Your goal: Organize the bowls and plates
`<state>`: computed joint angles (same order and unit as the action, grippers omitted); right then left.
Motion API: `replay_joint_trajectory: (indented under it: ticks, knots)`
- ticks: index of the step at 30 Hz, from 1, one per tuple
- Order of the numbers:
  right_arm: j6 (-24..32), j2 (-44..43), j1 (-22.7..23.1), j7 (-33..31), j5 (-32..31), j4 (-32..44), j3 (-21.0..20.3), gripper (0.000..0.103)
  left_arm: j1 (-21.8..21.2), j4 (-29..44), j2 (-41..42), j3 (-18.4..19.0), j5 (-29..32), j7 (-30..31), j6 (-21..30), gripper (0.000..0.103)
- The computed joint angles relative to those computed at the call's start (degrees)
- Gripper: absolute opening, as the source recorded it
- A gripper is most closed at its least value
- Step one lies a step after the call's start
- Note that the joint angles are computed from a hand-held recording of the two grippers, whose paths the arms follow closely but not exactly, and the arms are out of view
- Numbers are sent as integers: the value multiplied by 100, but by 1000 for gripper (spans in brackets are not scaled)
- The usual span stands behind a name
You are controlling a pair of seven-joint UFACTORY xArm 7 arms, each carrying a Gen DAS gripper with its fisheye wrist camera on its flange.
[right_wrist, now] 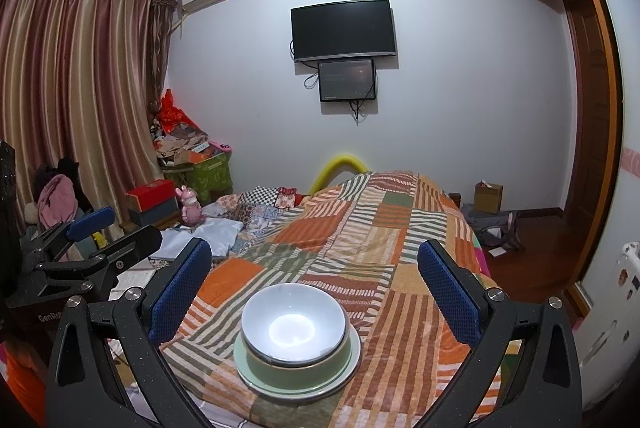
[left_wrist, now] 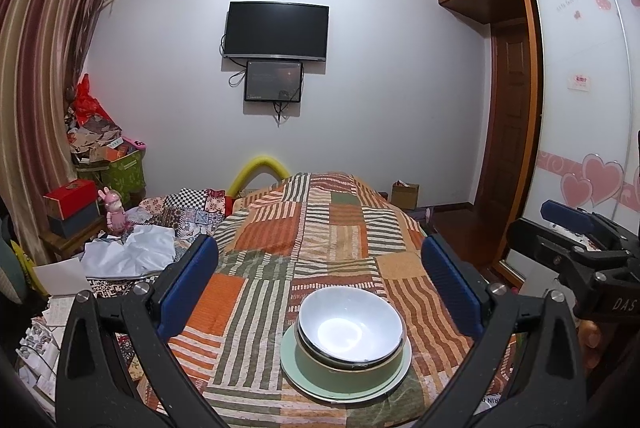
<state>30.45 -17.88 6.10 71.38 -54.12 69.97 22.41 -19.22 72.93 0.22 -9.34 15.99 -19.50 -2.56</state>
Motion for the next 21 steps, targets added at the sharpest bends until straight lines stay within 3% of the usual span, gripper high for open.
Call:
replay_joint_trajectory:
  ticks: [13, 16, 21]
  knots:
    - [62, -10, 6, -11, -9, 6, 0, 103, -41, 29, 45, -5, -283, 246, 32, 103]
    - [68, -14, 7, 1, -5, 2, -2, 103, -51, -5, 39, -87, -948, 885, 3, 103]
    - [43, -27, 1, -19, 9, -16, -23, 103, -93, -13, 36, -130, -1461, 1408, 23, 103]
